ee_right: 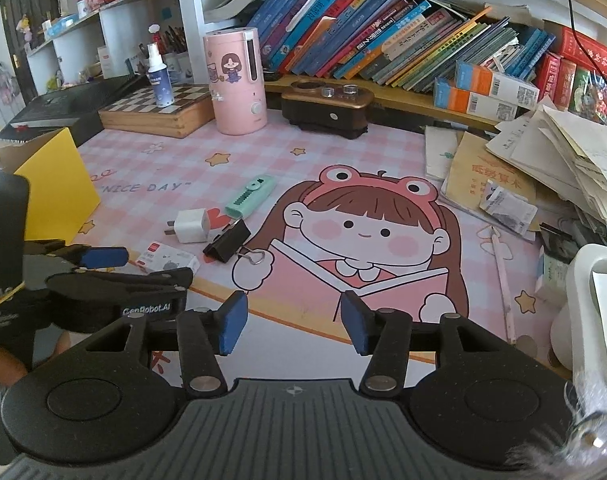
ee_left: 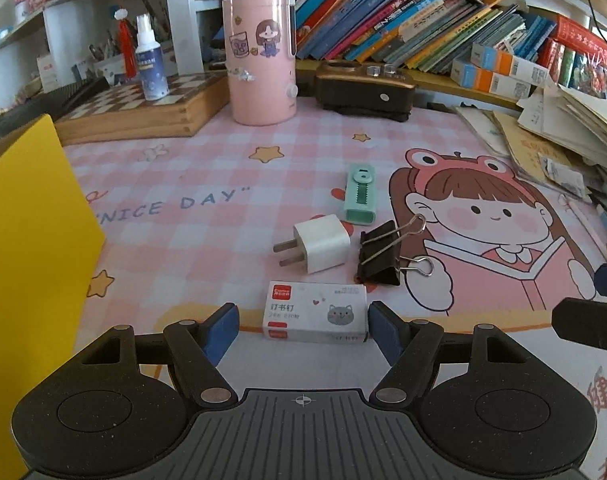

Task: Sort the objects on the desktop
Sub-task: 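Lower the left tool onto the small white box while the right tool approaches the charger, then close the right tool on the black binder clip while the left tool holds the white box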

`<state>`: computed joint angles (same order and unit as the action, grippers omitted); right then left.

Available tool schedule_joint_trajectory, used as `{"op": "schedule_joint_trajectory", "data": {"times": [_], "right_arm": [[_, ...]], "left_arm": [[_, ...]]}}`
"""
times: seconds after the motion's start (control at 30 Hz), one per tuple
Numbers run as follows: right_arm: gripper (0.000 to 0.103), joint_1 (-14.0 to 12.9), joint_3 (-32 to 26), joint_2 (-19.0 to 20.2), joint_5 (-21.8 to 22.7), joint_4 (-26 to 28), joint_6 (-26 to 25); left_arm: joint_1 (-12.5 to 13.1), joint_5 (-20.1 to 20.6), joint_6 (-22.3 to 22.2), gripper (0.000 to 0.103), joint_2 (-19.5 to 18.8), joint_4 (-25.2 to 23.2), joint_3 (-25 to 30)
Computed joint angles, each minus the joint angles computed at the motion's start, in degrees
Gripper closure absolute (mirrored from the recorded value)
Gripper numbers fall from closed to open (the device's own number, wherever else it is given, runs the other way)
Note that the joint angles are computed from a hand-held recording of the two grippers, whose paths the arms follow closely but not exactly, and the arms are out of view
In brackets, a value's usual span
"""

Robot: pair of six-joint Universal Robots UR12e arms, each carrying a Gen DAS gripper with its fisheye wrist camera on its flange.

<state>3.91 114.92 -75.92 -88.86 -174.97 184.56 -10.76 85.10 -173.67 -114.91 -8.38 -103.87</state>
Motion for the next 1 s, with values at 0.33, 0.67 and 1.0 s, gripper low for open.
{"op": "schedule_joint_trajectory", "data": {"times": [0.33,0.67,1.0], "right_arm": [[0.051,-0.3,-1.1,1.3,1.5,-0.3,-0.9],[0.04,-1.9,-4.5,5.4,9.5,-0.5,-9.4],[0.041,-3.0,-8.9,9.8,16.4,0.8,-24.7]], "left_arm": [[0.7,-0.7,-2.5,0.05,1.1,-1.3,-0.4],[1.9,0.6,-6.0,0.05,5.0,-2.4,-3.5],[2.0,2.6,-6.7,0.05,7.0,-1.3,-5.1]]}}
